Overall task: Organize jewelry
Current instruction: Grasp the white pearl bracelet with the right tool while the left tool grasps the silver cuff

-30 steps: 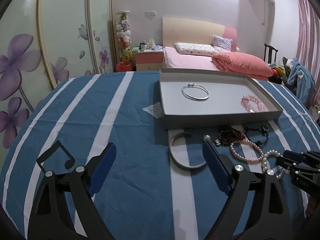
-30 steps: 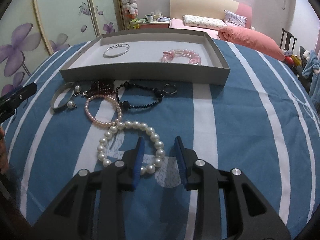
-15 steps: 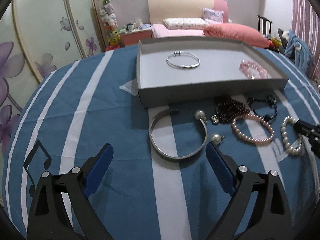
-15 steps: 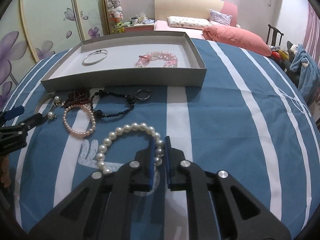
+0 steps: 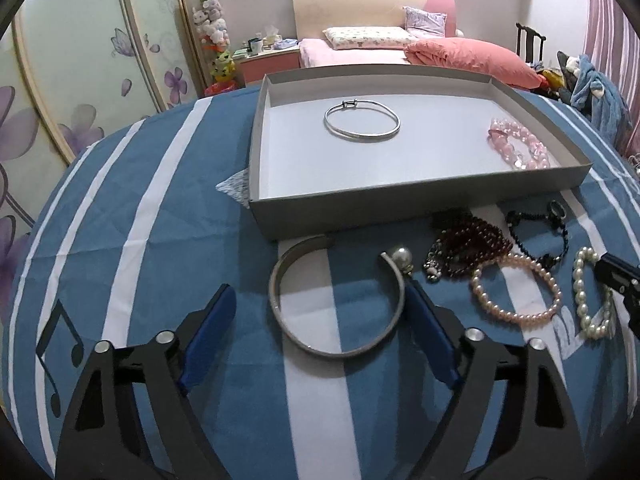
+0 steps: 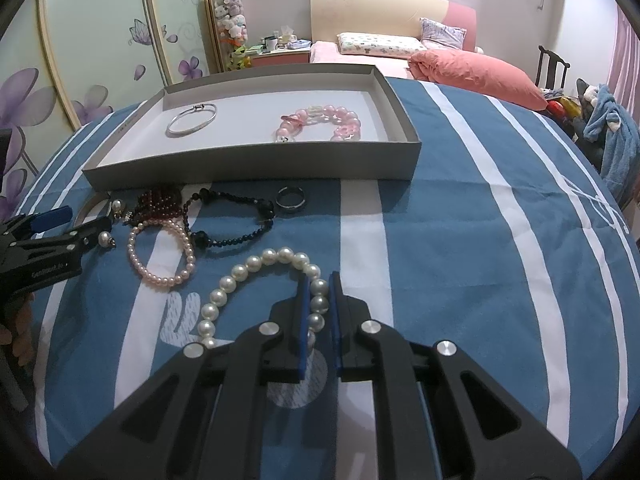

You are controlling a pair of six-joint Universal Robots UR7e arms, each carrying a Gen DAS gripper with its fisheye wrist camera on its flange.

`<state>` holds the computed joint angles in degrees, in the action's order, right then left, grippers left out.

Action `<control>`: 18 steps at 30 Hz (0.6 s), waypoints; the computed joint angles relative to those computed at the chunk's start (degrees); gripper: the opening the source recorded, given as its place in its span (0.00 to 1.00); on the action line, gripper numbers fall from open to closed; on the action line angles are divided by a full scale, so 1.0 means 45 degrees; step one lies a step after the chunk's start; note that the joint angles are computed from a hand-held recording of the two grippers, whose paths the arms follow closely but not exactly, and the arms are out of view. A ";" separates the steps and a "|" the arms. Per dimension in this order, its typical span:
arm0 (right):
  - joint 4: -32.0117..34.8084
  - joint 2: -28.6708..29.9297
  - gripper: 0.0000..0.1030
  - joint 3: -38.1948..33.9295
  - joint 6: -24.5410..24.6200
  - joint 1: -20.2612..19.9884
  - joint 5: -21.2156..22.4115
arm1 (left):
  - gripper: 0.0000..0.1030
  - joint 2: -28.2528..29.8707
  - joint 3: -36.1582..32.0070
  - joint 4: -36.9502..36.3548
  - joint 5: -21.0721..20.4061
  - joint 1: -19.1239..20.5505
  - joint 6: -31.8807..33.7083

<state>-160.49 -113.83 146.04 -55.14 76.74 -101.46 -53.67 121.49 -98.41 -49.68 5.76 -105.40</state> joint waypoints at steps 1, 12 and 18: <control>0.0071 0.0002 0.10 -0.0034 0.0028 -0.0003 0.0007 | 0.75 -0.0024 0.0034 -0.0094 0.0026 -0.0005 -0.0008; 0.0773 -0.0329 0.10 -0.0160 0.0129 -0.0212 0.0146 | 0.74 -0.0100 0.0121 -0.0108 -0.0120 -0.0056 -0.0663; 0.0892 -0.0470 0.11 -0.0132 0.0132 -0.0294 0.0203 | 0.76 -0.0127 0.0114 -0.0045 -0.0125 -0.0001 -0.0835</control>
